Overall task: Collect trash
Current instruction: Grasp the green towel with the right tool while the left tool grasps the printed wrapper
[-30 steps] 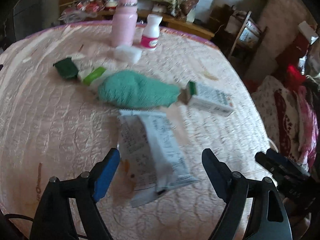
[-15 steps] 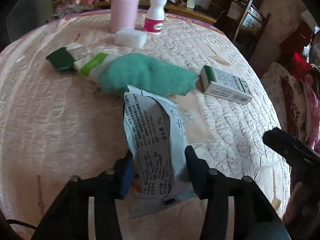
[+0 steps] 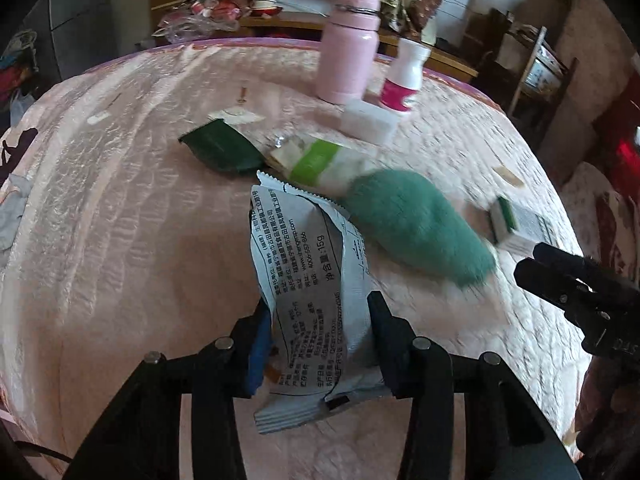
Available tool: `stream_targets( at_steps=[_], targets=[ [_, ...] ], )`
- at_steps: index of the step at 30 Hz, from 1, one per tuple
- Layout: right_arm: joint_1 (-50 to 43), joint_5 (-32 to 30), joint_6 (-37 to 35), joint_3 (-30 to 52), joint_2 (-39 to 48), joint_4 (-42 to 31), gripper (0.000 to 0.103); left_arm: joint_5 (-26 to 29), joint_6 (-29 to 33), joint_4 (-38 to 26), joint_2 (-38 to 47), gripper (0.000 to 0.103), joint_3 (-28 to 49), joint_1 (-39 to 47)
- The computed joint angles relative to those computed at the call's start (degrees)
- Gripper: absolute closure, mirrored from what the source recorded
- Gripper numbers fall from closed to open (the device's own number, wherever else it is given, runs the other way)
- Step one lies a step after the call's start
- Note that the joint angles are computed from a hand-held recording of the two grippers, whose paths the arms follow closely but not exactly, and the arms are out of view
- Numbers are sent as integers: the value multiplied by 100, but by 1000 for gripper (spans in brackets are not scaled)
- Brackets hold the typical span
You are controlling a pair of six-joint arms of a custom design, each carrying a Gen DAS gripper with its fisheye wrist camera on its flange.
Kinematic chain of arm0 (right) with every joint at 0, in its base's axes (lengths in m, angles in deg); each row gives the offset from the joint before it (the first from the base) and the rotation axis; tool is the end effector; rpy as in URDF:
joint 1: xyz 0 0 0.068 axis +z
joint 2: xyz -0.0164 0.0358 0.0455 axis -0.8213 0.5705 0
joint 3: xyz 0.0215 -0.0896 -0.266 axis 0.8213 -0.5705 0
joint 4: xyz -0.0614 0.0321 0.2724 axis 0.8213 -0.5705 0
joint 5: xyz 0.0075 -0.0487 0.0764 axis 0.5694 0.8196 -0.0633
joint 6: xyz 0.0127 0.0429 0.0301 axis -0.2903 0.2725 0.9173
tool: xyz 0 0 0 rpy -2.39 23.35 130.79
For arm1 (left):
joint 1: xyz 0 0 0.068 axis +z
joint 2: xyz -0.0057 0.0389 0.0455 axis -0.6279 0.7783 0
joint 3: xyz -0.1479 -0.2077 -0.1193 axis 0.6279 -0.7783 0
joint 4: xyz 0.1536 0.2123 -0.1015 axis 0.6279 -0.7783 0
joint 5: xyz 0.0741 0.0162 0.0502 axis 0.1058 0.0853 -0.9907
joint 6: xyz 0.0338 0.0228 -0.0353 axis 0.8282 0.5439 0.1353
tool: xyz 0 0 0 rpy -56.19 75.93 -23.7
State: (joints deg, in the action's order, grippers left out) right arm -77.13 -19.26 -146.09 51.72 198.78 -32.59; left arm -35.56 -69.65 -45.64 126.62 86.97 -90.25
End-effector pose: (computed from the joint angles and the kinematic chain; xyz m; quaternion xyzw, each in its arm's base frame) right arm 0.2997 -0.0947 0.0216 -0.3758 0.8527 0.2691 0.2434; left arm 0.1533 -0.1634 0.0398 -0.2823 0.9181 0.0047 0.2780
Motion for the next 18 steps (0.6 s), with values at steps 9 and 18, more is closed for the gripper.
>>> stream_targets(
  at_steps=[9,18],
  targets=[
    [1514,224,570,-375,-240,706,23,-98,-199,131,-675,56,-636,-104],
    [1698,353,1033,-884,-71,1725,57,-258,-409,186,-580,56,-588,-339]
  ],
)
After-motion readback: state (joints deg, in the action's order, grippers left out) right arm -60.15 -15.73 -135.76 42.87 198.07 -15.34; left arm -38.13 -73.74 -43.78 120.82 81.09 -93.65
